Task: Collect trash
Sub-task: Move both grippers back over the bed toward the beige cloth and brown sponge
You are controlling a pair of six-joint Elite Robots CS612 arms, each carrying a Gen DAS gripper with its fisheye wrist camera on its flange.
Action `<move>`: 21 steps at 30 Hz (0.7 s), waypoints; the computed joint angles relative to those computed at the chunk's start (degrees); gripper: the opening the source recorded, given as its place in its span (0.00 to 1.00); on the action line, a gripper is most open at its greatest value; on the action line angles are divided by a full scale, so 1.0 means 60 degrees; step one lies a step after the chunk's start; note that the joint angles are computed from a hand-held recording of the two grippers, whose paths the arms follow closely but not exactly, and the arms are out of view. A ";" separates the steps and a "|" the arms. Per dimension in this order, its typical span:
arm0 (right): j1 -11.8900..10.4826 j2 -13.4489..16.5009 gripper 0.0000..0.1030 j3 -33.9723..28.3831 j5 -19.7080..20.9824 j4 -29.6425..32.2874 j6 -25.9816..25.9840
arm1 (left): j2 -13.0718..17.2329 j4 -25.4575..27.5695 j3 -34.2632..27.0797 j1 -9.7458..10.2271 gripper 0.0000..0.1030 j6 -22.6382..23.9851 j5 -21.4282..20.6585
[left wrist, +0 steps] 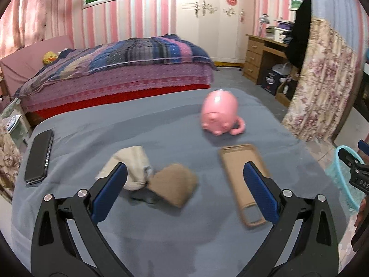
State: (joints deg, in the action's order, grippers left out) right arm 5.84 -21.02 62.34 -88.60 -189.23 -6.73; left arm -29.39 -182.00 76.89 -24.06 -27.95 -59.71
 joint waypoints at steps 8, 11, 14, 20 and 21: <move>0.0525 0.0315 0.95 -0.0588 0.0739 0.0360 -0.0556 | -0.0204 0.0498 0.0473 0.0521 0.94 -0.1022 0.0168; 0.0680 0.0434 0.95 -0.0815 0.1153 0.0555 -0.0738 | -0.0276 0.0854 0.0630 0.0679 0.94 -0.1471 0.0572; 0.0845 0.0570 0.95 -0.1108 0.1626 0.0918 -0.0888 | -0.0325 0.0985 0.0762 0.0838 0.94 -0.1980 0.0584; 0.1179 0.0808 0.95 -0.1654 0.2233 0.1935 -0.1571 | -0.0376 0.1434 0.0873 0.1035 0.94 -0.2565 0.0932; 0.1240 0.0857 0.95 -0.1760 0.2321 0.2096 -0.1739 | -0.0386 0.1446 0.0874 0.1070 0.94 -0.2631 0.0914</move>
